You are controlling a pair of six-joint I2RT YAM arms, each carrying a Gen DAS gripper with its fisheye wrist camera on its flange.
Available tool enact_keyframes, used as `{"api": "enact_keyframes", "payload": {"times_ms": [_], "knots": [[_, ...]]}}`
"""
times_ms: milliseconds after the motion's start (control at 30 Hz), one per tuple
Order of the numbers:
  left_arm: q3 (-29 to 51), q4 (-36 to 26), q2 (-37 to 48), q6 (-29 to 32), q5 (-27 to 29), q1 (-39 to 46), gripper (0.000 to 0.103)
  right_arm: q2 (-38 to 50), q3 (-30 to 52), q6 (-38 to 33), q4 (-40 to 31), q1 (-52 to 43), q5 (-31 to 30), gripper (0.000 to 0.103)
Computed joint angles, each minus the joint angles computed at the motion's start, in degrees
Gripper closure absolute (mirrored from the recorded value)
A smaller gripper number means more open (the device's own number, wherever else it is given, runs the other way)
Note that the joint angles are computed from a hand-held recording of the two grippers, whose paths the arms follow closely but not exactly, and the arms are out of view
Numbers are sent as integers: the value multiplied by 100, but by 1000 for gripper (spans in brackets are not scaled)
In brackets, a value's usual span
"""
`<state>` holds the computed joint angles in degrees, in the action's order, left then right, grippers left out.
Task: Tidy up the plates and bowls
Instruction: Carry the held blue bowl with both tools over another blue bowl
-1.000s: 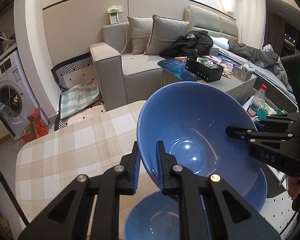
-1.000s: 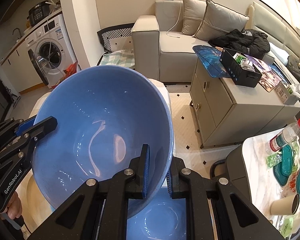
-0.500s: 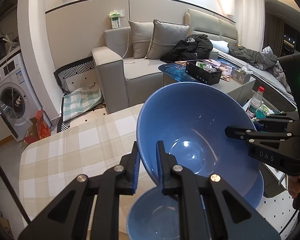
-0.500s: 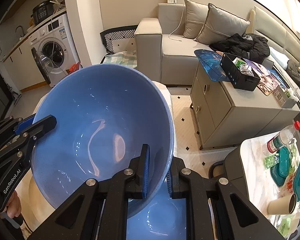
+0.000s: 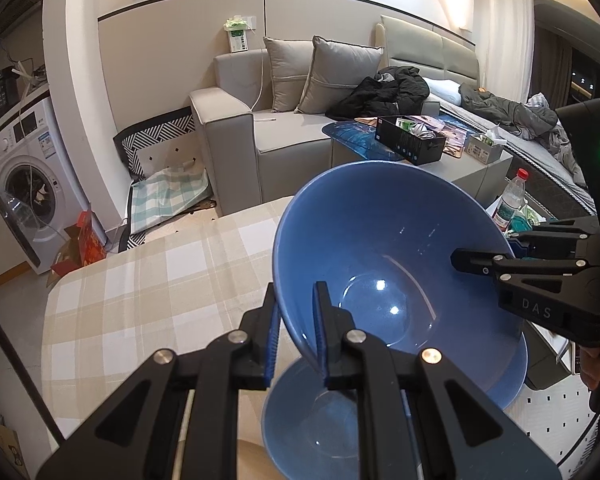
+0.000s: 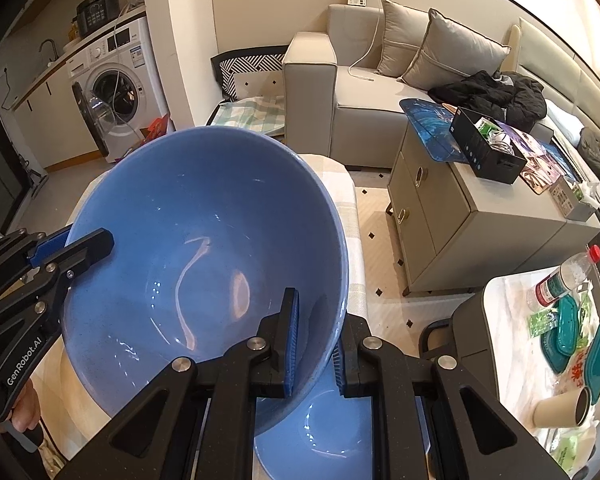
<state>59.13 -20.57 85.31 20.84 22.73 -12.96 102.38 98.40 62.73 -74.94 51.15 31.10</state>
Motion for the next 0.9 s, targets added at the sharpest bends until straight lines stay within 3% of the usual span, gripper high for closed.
{"api": "enact_keyframes", "payload": {"times_ms": [900], "knots": [[-752,-122,-535,581,456,909,90,541,300,184,82,560,-77,88]]}}
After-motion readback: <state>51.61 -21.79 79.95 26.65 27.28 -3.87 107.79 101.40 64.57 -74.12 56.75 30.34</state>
